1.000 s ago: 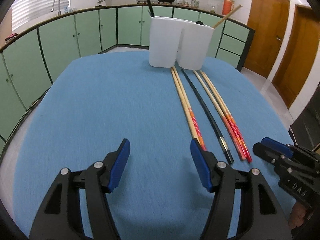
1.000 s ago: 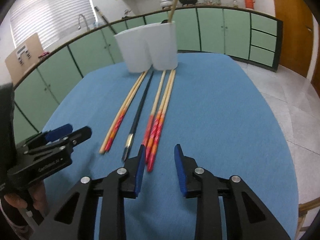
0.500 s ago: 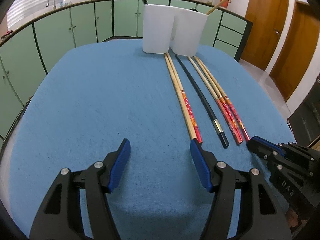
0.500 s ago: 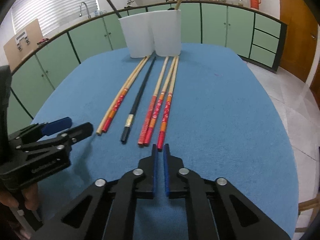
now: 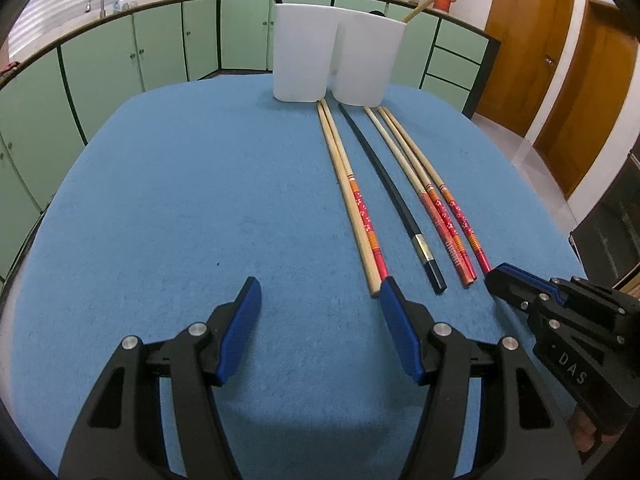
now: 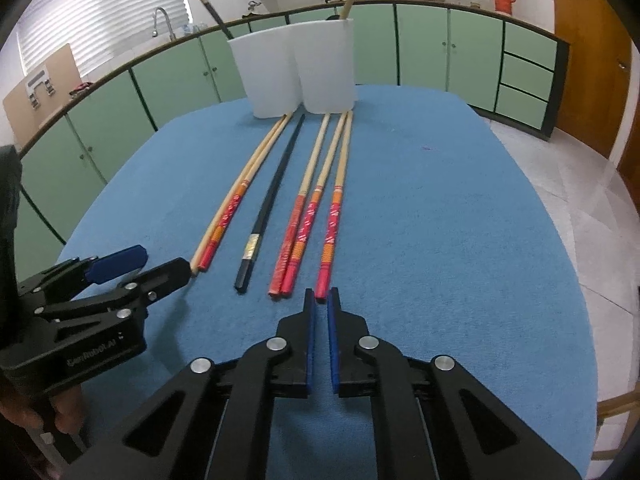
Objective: Organize utensils
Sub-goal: 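Open both tools and move back over the remaining chopsticks, then grasp a plain wooden chopstick with the left tool while the right tool grasps a red-patterned chopstick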
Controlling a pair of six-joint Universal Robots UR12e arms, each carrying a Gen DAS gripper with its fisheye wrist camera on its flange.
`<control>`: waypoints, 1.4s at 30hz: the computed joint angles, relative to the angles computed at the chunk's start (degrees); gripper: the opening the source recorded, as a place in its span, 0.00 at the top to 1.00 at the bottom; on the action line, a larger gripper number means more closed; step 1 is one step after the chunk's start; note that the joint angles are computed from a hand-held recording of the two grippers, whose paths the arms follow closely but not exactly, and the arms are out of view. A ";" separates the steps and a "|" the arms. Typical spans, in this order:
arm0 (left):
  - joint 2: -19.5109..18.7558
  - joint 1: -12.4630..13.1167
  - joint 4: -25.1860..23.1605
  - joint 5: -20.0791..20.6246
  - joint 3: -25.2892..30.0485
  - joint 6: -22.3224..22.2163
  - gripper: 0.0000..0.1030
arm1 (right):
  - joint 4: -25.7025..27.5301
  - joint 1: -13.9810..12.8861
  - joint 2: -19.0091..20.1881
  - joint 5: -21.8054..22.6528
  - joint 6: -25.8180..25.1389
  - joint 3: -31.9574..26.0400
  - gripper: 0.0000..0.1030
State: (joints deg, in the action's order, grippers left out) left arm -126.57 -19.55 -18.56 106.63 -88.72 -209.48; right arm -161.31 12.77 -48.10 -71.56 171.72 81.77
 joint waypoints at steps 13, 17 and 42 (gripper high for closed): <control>0.44 -0.29 -2.97 3.30 0.22 -2.28 0.45 | -0.98 -0.55 -0.08 0.70 1.17 0.36 0.93; 0.37 -0.29 -2.18 2.33 0.19 -1.71 0.46 | -0.90 -0.54 -0.17 1.18 0.97 0.43 0.93; -0.45 -0.01 -2.17 1.21 1.32 -1.41 0.94 | -0.31 -0.04 0.51 0.12 2.01 -0.73 0.94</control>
